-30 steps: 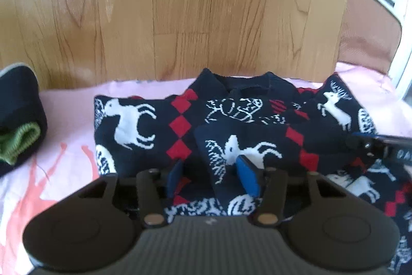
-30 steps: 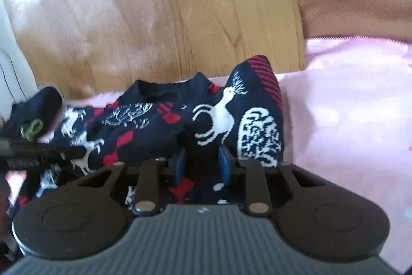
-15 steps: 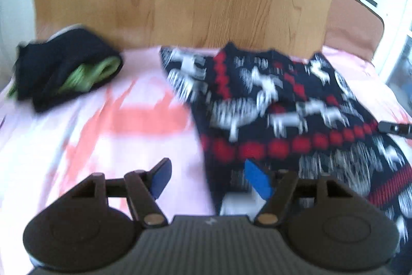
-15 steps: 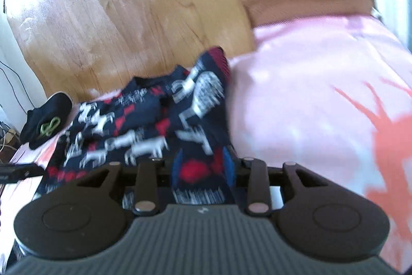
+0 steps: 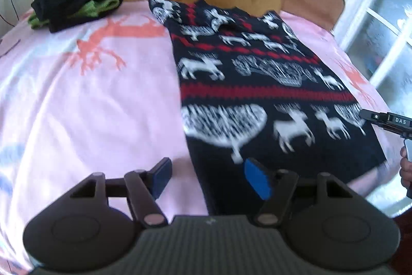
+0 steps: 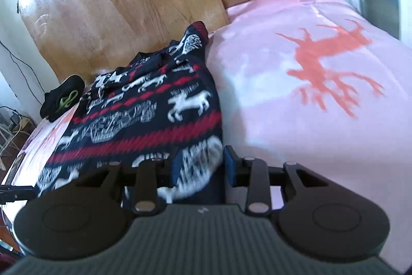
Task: Fold small clothes
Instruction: 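Grasp the sweater hem with the left gripper and fold it toward the collar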
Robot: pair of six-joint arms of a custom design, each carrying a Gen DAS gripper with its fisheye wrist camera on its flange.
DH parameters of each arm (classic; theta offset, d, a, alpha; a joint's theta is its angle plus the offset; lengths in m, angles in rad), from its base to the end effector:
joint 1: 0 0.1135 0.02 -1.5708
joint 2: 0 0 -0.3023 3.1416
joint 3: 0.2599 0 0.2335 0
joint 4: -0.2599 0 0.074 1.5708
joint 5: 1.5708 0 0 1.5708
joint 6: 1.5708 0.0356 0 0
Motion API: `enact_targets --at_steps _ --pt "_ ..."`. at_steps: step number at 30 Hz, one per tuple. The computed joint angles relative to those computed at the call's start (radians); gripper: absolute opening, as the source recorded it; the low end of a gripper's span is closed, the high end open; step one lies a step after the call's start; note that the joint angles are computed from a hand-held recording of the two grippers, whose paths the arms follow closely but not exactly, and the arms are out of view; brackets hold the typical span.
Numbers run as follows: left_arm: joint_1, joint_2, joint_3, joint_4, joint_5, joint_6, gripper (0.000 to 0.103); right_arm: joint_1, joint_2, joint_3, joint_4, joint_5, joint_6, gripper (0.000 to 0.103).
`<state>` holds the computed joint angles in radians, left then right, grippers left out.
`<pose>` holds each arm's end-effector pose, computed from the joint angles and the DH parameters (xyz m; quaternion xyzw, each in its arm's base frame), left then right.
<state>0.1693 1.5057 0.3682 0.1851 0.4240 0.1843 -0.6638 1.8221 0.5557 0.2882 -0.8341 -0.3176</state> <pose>0.2107 0.0212 0.1488 0.0710 0.9307 -0.1450 0.3281 0.2326 -0.1485 0.1278 0.0341 0.8817 0.2159 0.4180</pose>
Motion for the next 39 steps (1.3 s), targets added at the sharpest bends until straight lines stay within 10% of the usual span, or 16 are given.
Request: enact_targets --at_steps 9,12,19,23,29,34,39 --pt "-0.038 -0.092 -0.047 -0.084 -0.004 0.022 0.013 -0.209 -0.034 -0.004 -0.356 -0.118 -0.335 0.038" --pt "0.031 -0.062 -0.006 -0.137 0.078 0.014 0.012 -0.185 -0.03 0.006 -0.45 -0.113 -0.42 0.01" --pt "0.206 -0.009 0.161 -0.247 0.3 -0.054 0.011 -0.154 0.0 0.165 -0.613 -0.242 -0.349 0.008" --pt "0.179 0.089 0.286 -0.164 0.295 -0.208 0.005 -0.083 0.022 0.284 -0.476 -0.311 -0.069 0.008" --pt "0.069 0.333 0.609 -0.125 0.145 -0.378 0.005 0.117 0.164 0.51 -0.155 -0.189 0.364 0.008" --pt "-0.043 0.574 0.922 -0.243 -0.094 -0.425 0.01 0.315 0.354 0.738 -0.096 0.133 0.443 0.014" --pt "0.01 0.552 0.809 -0.161 -0.03 -0.386 0.058 0.273 0.38 0.716 -0.113 0.111 0.433 0.054"
